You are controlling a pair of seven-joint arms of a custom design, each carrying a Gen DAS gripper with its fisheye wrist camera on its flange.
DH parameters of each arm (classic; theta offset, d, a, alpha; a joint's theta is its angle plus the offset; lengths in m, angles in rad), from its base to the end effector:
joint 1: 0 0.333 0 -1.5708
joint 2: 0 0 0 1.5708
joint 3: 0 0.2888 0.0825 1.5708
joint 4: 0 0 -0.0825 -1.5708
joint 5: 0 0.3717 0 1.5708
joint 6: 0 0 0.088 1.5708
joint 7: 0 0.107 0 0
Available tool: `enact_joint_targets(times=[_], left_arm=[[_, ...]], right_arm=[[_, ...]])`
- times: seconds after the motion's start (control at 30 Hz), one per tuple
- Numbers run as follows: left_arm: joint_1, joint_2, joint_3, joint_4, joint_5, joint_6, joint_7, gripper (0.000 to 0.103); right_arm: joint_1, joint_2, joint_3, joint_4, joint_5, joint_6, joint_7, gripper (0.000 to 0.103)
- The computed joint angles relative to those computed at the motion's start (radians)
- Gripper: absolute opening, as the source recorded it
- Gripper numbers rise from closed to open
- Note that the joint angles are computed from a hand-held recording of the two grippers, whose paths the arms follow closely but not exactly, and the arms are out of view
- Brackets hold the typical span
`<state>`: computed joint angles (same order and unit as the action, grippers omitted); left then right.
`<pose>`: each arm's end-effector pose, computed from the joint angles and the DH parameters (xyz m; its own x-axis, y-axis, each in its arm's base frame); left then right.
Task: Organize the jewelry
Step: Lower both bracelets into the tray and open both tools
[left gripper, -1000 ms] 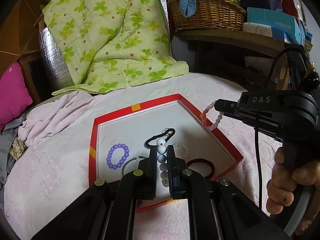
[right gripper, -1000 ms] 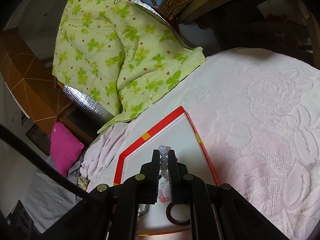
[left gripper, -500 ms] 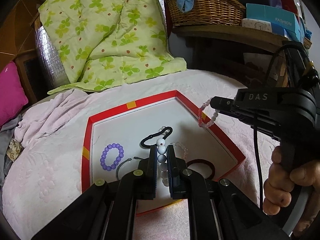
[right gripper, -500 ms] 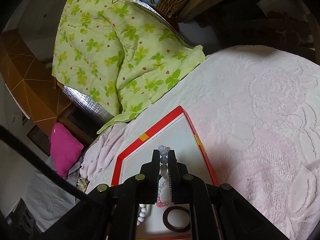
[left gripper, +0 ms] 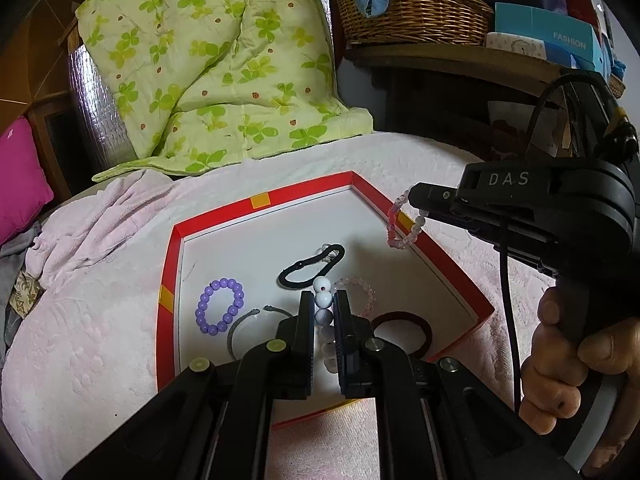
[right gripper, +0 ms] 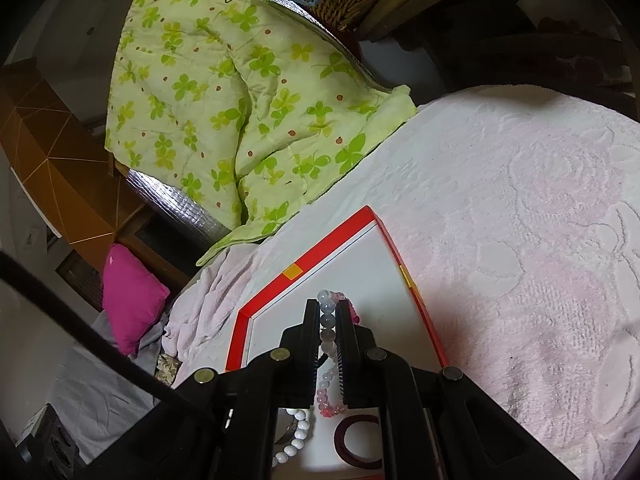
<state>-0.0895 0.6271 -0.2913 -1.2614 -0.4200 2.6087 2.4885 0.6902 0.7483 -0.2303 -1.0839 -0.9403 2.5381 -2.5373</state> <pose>0.7191 -0.2106 0.4683 -0.7474 -0.6571 -0.0981 -0.3762 0.5403 -0.7527 0.6551 0.4075 0.4505 -0.4162 -0.6084 -0.6758 -0.2000 0.7862 -0.5847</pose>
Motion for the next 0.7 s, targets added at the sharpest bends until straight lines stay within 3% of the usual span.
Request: enact_joint_targets(times=[0.7], left_arm=[[-0.028,0.06,0.026,0.074,0.075,-0.044,-0.077,0.01]], right_arm=[[-0.011,0.09,-0.004,0.118,0.118,-0.016,-0.081,0.009]])
